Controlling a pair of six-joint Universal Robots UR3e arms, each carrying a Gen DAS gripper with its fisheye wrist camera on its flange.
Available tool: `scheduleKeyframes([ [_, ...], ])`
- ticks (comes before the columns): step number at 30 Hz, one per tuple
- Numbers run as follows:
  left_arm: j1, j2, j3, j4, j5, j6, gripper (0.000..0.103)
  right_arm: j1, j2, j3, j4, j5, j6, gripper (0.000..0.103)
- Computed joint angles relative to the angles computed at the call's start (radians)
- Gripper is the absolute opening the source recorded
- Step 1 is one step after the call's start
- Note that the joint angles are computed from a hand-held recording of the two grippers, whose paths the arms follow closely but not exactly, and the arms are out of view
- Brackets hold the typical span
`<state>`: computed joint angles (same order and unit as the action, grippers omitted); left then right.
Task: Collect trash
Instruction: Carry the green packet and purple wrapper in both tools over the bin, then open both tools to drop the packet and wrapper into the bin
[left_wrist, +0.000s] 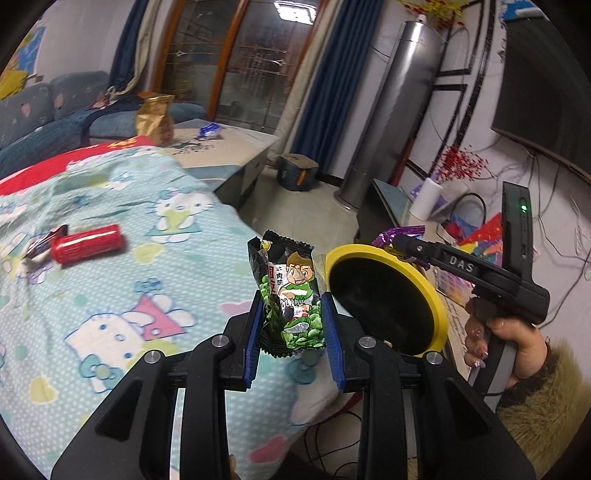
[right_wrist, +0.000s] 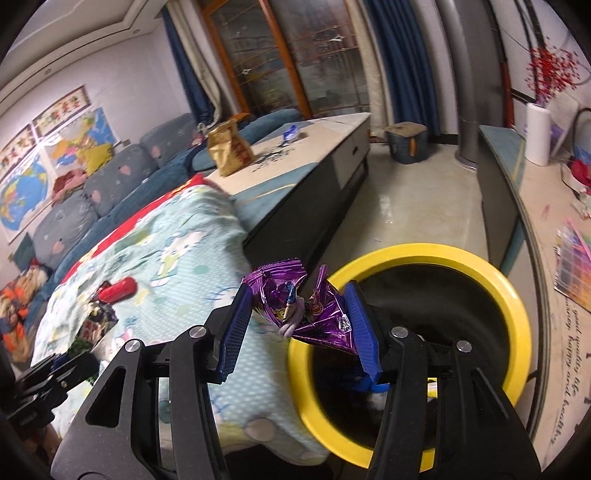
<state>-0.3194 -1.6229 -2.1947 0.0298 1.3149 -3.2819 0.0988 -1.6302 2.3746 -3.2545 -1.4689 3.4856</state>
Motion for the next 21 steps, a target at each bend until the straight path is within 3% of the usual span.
scheduleKeyframes([
  [21, -0.199, -0.268, 0.28, -0.03, 0.076, 0.039, 0.029, -0.33, -0.246, 0.233, 0.097, 0.109, -0.044, 0.045],
])
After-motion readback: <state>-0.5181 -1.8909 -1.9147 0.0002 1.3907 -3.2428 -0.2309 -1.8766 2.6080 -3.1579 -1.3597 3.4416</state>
